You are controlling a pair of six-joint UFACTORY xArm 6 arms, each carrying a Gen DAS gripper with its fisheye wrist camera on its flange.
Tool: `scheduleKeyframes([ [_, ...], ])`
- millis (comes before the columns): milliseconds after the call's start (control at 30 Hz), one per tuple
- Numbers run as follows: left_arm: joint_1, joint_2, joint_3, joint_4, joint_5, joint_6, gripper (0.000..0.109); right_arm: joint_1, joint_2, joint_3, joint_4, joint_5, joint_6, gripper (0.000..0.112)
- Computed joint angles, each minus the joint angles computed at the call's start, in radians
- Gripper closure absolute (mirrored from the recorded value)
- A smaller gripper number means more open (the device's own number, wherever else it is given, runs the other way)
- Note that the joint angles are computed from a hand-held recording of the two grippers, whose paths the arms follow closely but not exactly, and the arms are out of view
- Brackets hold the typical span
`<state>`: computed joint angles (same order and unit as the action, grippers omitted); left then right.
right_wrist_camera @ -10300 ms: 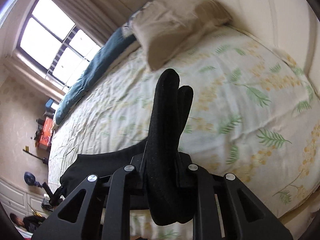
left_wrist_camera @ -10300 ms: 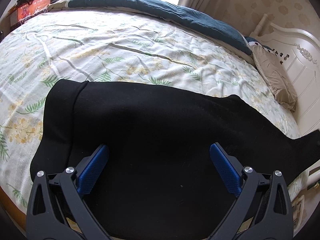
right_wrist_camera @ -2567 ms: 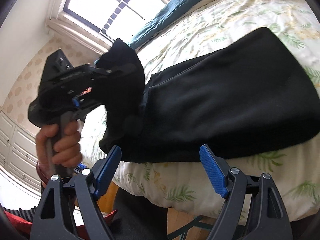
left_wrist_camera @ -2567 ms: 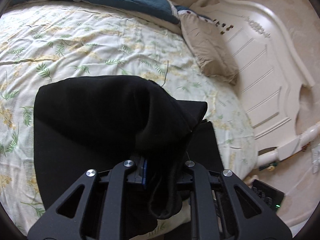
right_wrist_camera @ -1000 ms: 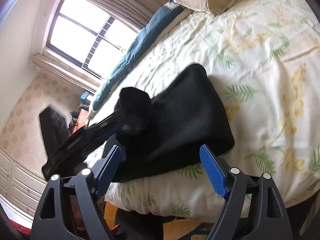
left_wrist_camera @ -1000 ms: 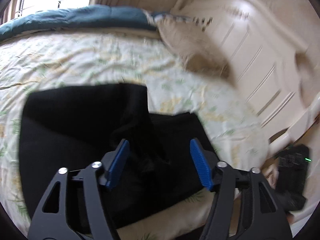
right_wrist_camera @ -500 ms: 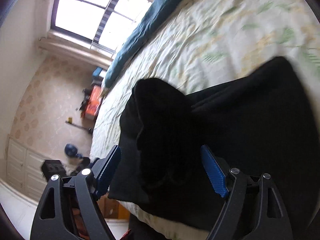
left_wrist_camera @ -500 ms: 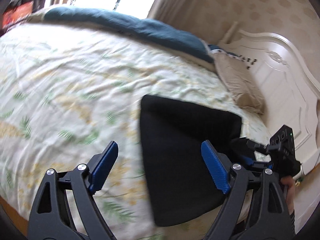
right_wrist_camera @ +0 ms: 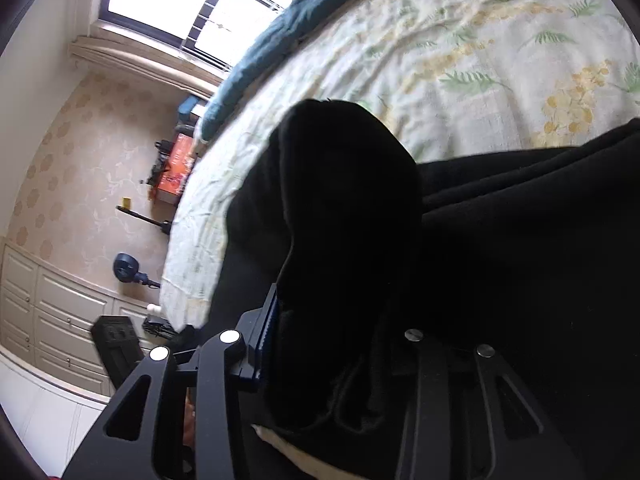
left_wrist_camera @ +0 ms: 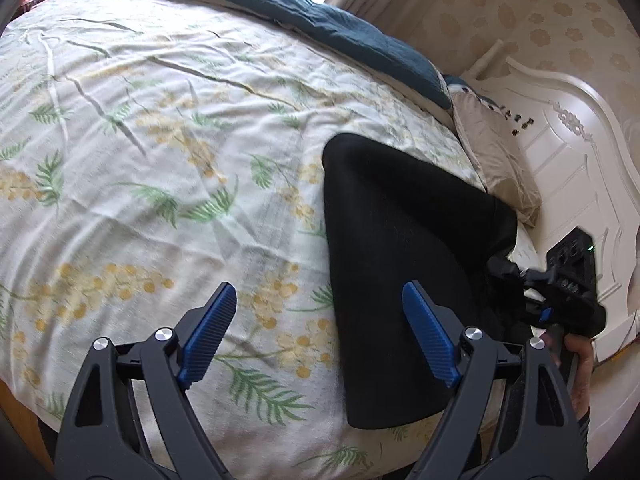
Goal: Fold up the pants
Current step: 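Grasp the end of the folded pants with the right gripper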
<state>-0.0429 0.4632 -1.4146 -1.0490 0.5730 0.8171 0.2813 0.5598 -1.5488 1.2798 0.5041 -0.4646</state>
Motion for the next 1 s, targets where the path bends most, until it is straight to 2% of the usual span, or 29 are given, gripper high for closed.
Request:
scheduleKeyframes([
  [33, -0.003, -0.003, 0.001, 0.010, 0.011, 0.003, 0.024, 0.001, -0.019, 0.015, 0.039, -0.003, -0.037, 0.101],
  [167, -0.014, -0.017, 0.004, -0.003, 0.038, 0.046, 0.023, -0.010, -0.120, 0.094, 0.191, -0.015, -0.200, 0.101],
  [300, -0.024, -0.021, -0.003, -0.010, 0.060, 0.056, 0.023, -0.028, -0.211, 0.179, 0.268, -0.039, -0.282, 0.101],
  [467, -0.038, -0.010, -0.021, -0.014, 0.093, 0.043, 0.023, -0.067, -0.304, 0.288, 0.324, -0.081, -0.346, 0.101],
  [567, -0.055, -0.002, -0.027, 0.001, 0.089, 0.034, 0.023, -0.095, -0.311, 0.325, 0.355, -0.078, -0.357, 0.101],
  [700, -0.069, 0.006, -0.030, 0.016, 0.092, 0.023, 0.023, -0.138, -0.308, 0.386, 0.444, -0.039, -0.417, 0.101],
  [833, -0.077, 0.016, -0.033, 0.036, 0.090, 0.007, 0.023, -0.172, -0.238, 0.387, 0.551, 0.026, -0.459, 0.101],
  [1000, -0.084, 0.022, -0.034, 0.049, 0.077, 0.008, 0.023, -0.218, -0.202, 0.412, 0.693, 0.146, -0.562, 0.102],
])
